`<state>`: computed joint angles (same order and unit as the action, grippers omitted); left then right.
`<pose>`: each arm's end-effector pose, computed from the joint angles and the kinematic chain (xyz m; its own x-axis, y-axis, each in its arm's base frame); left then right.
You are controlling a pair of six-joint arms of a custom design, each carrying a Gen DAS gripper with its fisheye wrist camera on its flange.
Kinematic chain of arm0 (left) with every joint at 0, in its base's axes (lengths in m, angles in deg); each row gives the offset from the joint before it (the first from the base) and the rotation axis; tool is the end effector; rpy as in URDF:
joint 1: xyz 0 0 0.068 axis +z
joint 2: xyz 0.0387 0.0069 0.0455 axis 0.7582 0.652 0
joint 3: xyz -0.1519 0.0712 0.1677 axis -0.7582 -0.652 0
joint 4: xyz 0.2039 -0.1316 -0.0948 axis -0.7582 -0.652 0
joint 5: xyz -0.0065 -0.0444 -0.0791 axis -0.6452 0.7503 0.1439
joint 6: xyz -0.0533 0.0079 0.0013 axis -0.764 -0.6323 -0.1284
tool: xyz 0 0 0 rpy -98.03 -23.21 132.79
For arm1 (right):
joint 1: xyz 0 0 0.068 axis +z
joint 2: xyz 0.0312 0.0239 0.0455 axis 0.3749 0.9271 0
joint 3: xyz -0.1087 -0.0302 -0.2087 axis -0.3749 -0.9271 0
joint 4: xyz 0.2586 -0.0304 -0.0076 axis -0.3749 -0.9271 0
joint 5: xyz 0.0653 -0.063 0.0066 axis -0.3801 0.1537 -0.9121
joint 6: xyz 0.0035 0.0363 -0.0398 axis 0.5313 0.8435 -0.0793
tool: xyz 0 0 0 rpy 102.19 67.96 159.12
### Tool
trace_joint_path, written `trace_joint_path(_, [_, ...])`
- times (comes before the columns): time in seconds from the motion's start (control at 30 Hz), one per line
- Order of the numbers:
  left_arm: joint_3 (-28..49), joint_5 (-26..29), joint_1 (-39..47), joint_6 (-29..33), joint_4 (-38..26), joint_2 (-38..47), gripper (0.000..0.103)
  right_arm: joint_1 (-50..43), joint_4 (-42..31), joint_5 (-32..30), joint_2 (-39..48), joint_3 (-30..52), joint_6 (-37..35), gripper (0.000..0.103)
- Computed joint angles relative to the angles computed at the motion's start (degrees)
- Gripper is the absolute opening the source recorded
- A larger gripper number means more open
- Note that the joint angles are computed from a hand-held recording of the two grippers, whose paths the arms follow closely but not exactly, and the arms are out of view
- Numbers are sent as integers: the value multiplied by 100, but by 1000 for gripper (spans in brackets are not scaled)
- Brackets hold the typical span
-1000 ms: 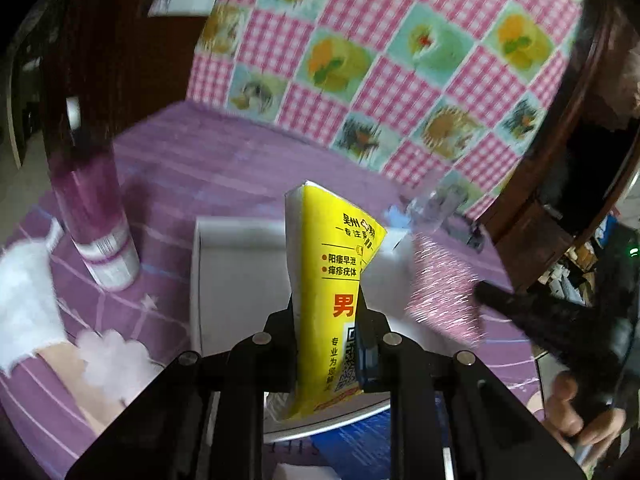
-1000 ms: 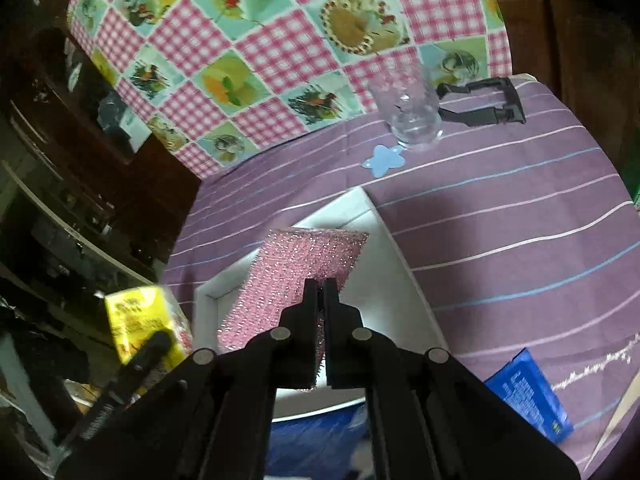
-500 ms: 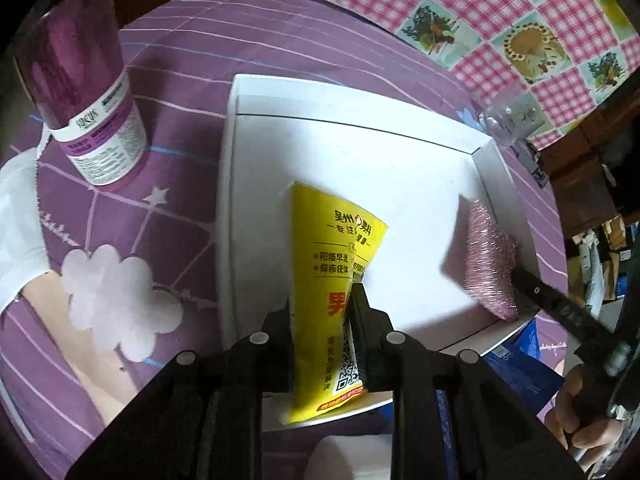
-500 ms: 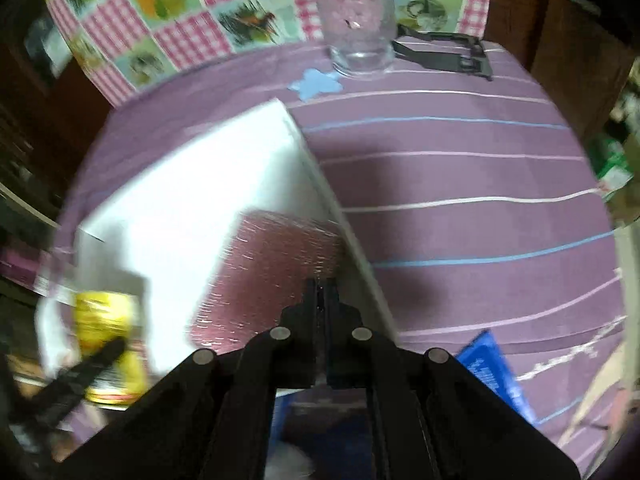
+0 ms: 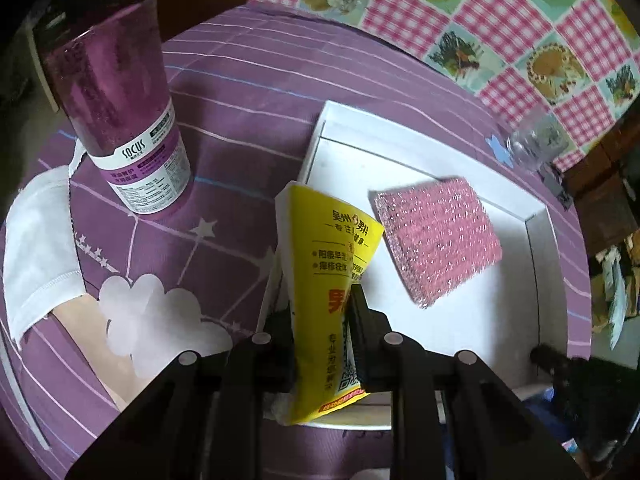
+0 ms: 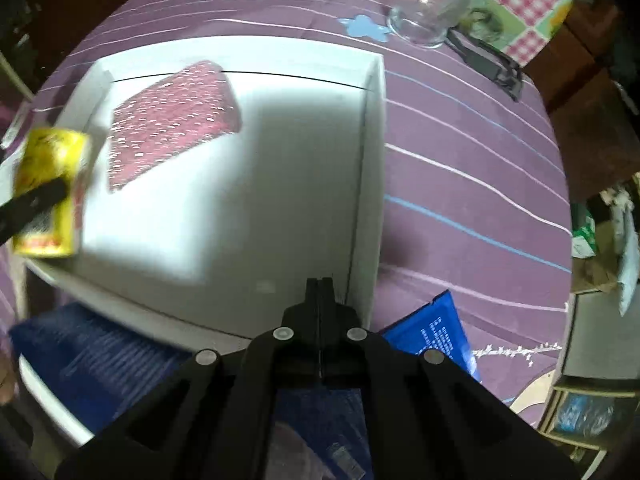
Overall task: Organize soft objects
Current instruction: 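Lower the yellow packet into the white box and open the left gripper, then grasp the blue eye-mask packet with the right gripper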
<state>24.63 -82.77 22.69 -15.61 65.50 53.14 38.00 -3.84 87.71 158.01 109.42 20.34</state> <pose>0.2453 -0.1228 0.0460 -0.9021 -0.1187 -0.4149 -0.0162 0.9701 -0.2422 0.2038 0.0526 0.0408 -0.9629 0.0440 -0.2663 0.0650 0.9954 -0.0704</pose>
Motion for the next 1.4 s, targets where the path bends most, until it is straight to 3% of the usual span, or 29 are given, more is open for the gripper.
trace_joint_path(0.1, [-130,186,11,-24,200,-105,20,-143,25,-272,-752,-311,48,0])
trace_joint_path(0.17, [-316,522,46,41,436,-315,25,-459,-31,-906,-1618,-633,21,1])
trace_joint_path(0.23, [-546,551,-27,86,612,-619,41,-725,-67,-1374,-2279,-870,72,4])
trace_joint_path(0.27, [-634,486,-116,139,642,-821,59,-783,-103,-1515,-2603,-988,140,6])
trace_joint_path(0.3, [-721,401,-217,189,672,-1019,72,-803,-240,-1576,-2921,-1075,172,13])
trace_joint_path(0.33, [-800,312,-295,229,705,-1178,74,-807,-422,-1587,-3156,-1104,164,26])
trace_joint_path(0.4, [-868,13,-511,310,535,-1532,75,-662,-673,-1484,-3559,-1165,260,43])
trace_joint_path(0.43, [-835,-52,-558,339,451,-1577,75,-563,-698,-1425,-3597,-1108,351,47])
trace_joint_path(0.6, [-857,-333,-797,447,-47,-2107,75,-733,-1027,-1727,-3730,-937,258,47])
trace_joint_path(1.07, [-736,-1082,-1425,248,-1260,-2874,75,-343,-3009,-1699,-6294,-1166,479,47])
trace_joint_path(1.17, [-683,-1110,-1418,202,-1415,-2856,75,215,-2934,-1469,-6211,-1164,513,48])
trace_joint_path(1.3, [-468,-847,-1281,278,-1629,-2490,75,1086,-2192,-862,-5408,-1156,489,48])
trace_joint_path(1.4, [-358,-792,-1200,291,-1716,-2266,75,1619,-1551,-521,-4908,-1234,69,48])
